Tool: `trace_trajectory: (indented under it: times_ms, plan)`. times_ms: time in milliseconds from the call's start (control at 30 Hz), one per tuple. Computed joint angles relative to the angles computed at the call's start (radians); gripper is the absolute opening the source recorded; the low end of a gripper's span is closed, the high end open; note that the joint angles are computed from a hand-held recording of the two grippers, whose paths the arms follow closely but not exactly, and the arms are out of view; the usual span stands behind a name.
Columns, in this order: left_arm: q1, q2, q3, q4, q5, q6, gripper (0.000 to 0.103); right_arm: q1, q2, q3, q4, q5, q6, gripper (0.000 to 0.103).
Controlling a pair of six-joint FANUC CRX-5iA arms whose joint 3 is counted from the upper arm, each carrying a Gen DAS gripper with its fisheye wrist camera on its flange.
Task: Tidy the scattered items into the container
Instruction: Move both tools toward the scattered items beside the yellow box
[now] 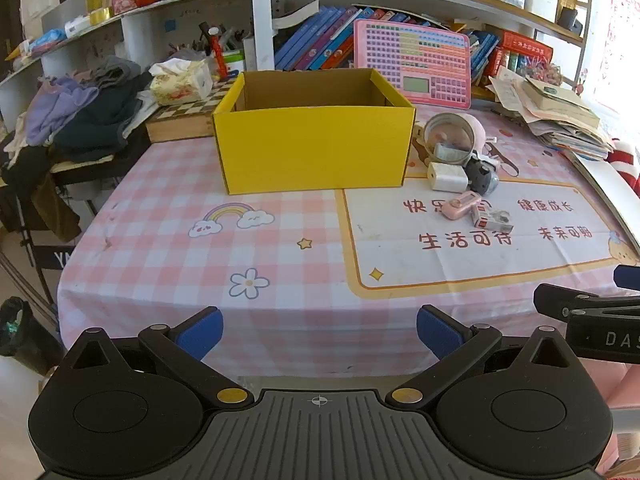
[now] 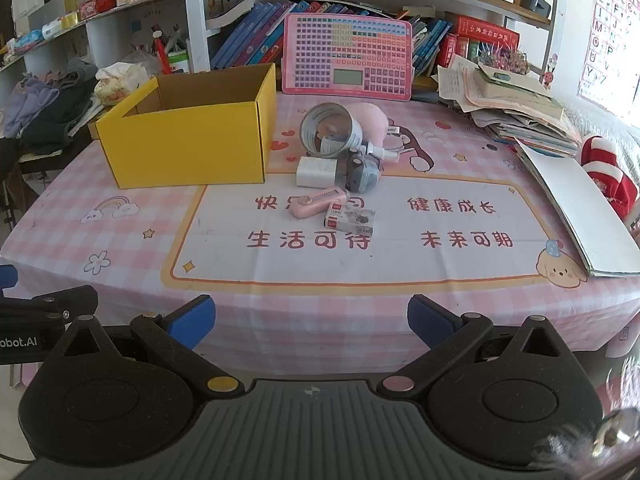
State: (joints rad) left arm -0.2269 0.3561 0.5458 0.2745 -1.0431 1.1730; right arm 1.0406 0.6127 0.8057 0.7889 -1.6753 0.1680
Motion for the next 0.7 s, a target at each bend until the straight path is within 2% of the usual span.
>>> trace_trajectory:
  times_ms: [700]
  plan:
    - [0.000, 0.001, -0.002, 0.008, -0.008, -0.015, 0.103, 0.003, 0.001, 0.005, -0.007, -0.011, -0.001, 0.103]
